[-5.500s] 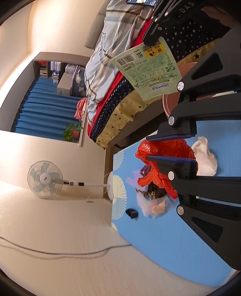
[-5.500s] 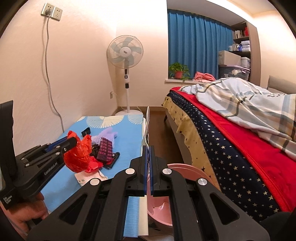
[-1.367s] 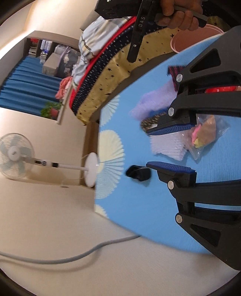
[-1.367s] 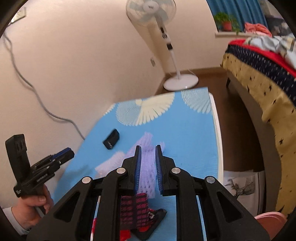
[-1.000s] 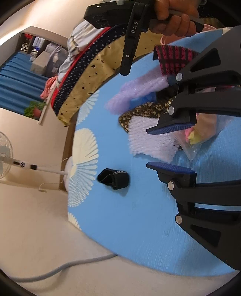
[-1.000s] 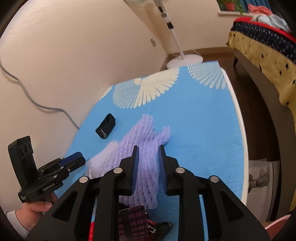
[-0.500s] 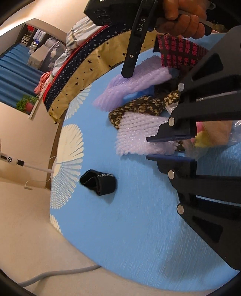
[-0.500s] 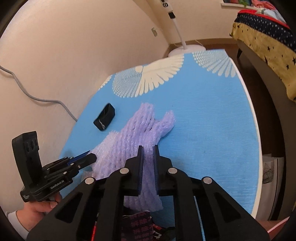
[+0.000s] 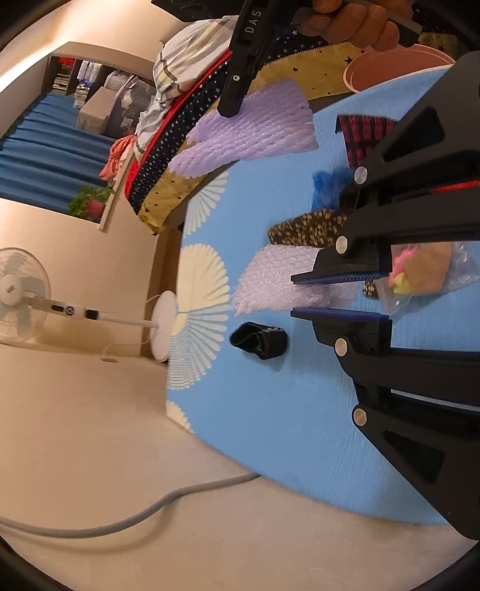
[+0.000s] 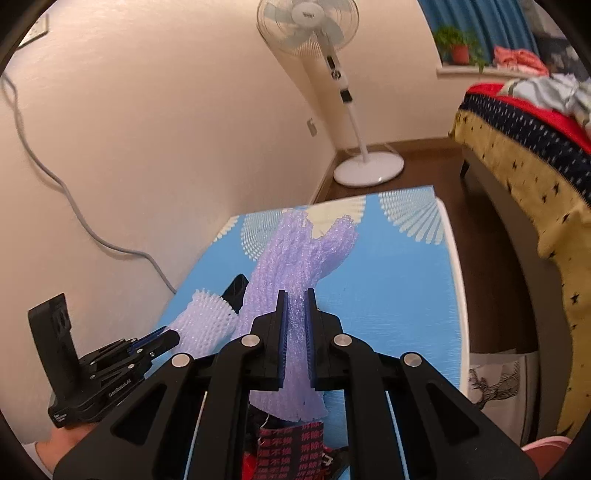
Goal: Collect trash
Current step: 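Carry the bubble wrap and purple foam net to the pink bin and release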
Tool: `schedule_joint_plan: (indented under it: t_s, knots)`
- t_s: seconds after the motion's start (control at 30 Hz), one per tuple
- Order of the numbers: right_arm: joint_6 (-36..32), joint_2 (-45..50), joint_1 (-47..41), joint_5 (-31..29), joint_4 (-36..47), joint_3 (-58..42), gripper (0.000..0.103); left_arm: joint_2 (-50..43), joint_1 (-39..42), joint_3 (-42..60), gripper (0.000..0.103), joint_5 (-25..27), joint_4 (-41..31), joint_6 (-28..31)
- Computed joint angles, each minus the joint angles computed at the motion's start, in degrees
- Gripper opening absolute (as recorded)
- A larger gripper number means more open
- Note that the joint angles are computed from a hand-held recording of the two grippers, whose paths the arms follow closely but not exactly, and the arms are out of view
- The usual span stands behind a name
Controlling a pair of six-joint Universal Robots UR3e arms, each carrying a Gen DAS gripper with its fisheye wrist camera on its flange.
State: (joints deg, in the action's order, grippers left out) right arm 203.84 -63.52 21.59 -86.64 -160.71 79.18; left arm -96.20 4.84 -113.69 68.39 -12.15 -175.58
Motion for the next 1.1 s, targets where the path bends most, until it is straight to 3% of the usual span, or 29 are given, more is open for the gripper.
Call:
schedule_joint_plan:
  t_s: [0.5,0.83,1.1]
  knots:
    - [0.82,-16.13,9.03,-17.34,-0.94,12.24,0.009,19.85,0.10,-8.21,0.012,-0.78,-4.41,-4.44]
    - [3.22,-27.10,16.30,-28.34,-1.67,23.03,0.009,31.03,-4.01,-16.23,0.012,3.34,-5.56,-11.83]
    - [4.33,-31.47,22.93,-37.74,0.25,27.36,0.009,34.91,-9.18,-19.43,0.012,8.70,-4.76,-13.88]
